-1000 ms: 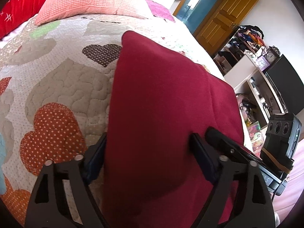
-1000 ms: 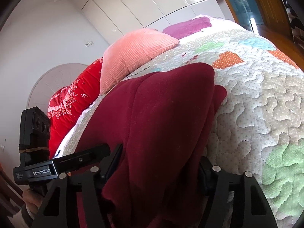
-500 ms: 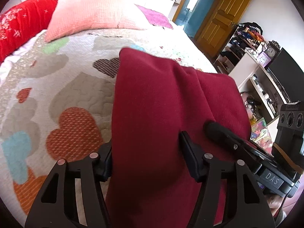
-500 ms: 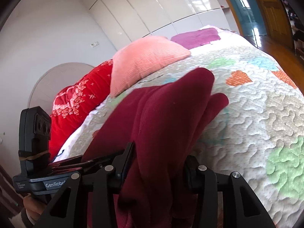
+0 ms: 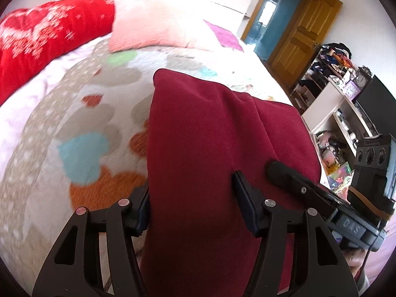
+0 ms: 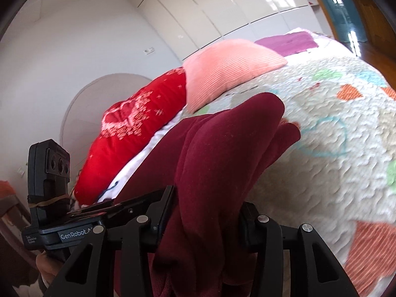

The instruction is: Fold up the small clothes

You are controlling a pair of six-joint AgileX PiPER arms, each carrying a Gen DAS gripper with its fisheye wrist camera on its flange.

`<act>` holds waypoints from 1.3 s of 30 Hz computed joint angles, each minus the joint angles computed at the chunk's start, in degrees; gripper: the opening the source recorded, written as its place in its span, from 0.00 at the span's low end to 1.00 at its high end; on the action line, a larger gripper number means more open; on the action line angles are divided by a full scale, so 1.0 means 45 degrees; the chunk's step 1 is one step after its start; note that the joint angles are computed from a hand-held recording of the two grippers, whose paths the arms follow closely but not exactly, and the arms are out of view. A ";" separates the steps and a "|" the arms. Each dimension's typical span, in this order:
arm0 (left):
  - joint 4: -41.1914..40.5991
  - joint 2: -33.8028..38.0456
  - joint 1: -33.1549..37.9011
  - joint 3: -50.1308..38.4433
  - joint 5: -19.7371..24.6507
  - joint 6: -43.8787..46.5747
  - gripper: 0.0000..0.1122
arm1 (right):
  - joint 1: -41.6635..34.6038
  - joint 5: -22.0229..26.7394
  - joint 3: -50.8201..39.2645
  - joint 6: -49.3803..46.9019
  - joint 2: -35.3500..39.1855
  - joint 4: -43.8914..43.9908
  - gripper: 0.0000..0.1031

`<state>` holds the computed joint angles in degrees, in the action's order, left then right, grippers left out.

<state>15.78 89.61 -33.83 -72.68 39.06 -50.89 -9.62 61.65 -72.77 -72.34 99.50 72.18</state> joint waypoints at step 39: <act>0.6571 -0.1421 -0.3998 0.1397 0.4240 -0.6704 0.54 | 0.2303 -0.6967 0.5605 -0.0044 -0.6628 -0.3033 0.56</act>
